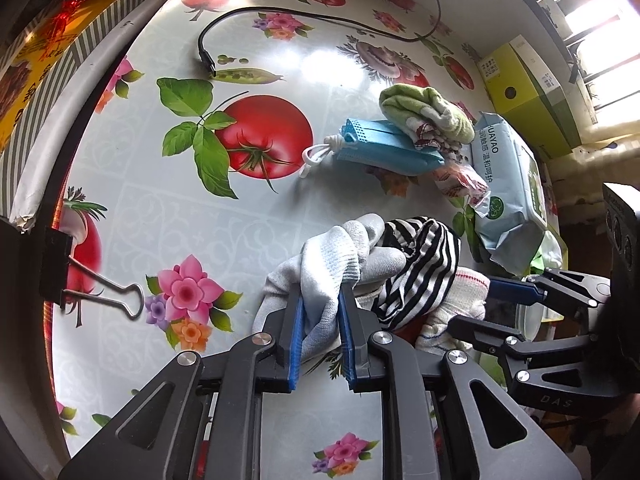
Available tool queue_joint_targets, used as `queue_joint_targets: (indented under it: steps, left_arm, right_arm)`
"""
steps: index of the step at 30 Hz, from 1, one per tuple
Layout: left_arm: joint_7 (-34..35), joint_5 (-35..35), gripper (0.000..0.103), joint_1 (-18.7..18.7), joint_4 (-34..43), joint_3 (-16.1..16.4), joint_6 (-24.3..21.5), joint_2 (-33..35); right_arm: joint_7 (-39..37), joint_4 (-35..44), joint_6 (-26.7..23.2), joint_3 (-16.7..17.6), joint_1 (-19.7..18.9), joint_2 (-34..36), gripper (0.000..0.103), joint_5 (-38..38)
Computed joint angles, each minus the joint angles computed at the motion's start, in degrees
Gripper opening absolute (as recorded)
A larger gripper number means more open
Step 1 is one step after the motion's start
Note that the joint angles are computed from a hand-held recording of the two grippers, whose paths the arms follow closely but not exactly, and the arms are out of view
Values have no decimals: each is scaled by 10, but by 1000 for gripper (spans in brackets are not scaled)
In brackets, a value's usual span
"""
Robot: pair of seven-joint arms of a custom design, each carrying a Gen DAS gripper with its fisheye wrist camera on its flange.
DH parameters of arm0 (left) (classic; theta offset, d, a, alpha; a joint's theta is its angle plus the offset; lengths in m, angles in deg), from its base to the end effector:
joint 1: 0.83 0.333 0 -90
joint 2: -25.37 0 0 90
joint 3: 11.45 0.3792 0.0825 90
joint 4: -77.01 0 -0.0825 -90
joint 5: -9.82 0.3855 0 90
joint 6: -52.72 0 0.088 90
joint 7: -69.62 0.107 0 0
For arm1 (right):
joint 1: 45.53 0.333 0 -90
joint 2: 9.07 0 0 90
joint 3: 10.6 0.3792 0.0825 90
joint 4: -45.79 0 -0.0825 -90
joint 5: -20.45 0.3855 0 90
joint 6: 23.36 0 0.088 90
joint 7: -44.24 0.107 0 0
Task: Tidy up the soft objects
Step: 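Lower the right tool onto the red-striped white sock and close while the left holds the glove, then carry the white glove and red-striped sock over the white box lid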
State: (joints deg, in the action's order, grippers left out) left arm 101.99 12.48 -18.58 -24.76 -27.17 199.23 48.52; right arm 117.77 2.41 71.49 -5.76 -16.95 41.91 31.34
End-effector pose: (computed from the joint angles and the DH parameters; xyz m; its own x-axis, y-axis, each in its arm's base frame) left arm 0.6044 -0.3690 0.4382 0.3642 -0.8593 0.3590 -0.8872 -0.4374 -0.1468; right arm 0.6978 0.4422 0.4585 0.7190 -0.6524 -0.2398 -0.6842 -0.7250 -0.0789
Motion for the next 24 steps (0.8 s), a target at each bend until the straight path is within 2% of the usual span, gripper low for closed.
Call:
queue_joint_targets:
  steps: [13,24]
  left_arm:
    - [-15,22,15,-5,-12,7,32,-41]
    - [17,39,15,-23,85,2,-10,2]
  right_arm:
    - [-15,-137,122,15,-45,-103,50,58]
    - [-5,-226,186,14,-84,-166,50,100]
